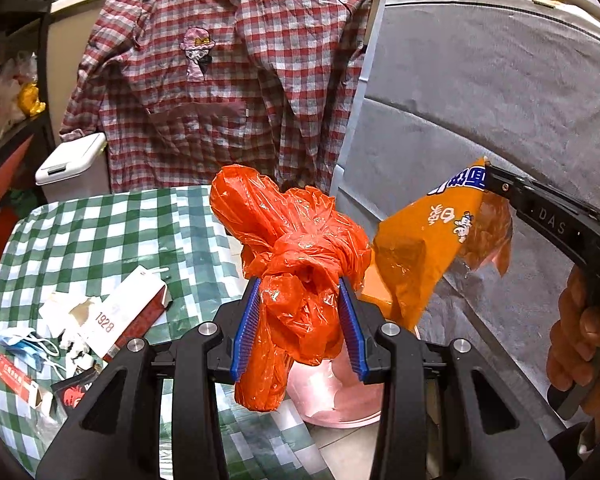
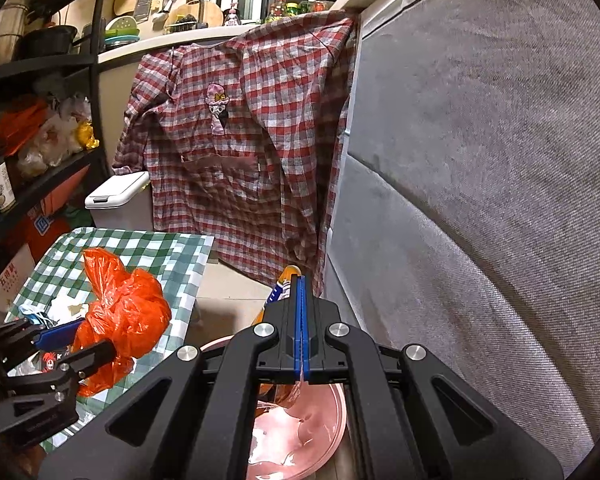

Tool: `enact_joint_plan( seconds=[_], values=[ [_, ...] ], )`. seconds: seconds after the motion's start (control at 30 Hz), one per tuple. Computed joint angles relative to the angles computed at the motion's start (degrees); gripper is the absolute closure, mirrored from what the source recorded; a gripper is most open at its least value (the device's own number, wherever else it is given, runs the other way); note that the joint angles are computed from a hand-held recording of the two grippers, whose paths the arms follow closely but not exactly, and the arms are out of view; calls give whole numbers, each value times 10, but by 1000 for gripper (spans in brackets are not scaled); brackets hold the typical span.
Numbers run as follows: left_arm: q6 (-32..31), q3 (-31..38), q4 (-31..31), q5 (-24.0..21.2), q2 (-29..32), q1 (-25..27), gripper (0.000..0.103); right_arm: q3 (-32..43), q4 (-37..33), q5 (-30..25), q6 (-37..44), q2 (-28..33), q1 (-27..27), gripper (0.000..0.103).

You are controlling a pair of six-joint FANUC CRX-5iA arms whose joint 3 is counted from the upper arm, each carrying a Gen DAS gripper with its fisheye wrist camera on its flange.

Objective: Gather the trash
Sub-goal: 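Carry the orange bags over the pink bucket with both tools, then open both tools to drop the orange bags into the pink bucket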

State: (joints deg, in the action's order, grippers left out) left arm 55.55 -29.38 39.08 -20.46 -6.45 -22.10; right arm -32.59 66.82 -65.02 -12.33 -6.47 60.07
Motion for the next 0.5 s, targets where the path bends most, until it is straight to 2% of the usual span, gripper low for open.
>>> enact_joint_plan(
  seconds=[0.17,0.23,0.3,0.37,0.43,0.5],
  values=[
    [-1,8,5,-3,11,-5,63,2,-5,2,3,3,-4,101],
    [-9,13,12,-8,17,-6,56,3,-11,1,3,4,-6,99],
    [6,21,-8,-12,19,-4,45,8,-26,6,10,6,-10,92],
    [9,21,-8,-11,18,-1,44,14,-38,-4,14,11,-8,72],
    [-2,16,13,-15,16,3,44,18,-50,-4,23,13,-9,61],
    [-9,13,25,-15,13,6,44,23,-60,-9,30,18,-8,61]
  ],
)
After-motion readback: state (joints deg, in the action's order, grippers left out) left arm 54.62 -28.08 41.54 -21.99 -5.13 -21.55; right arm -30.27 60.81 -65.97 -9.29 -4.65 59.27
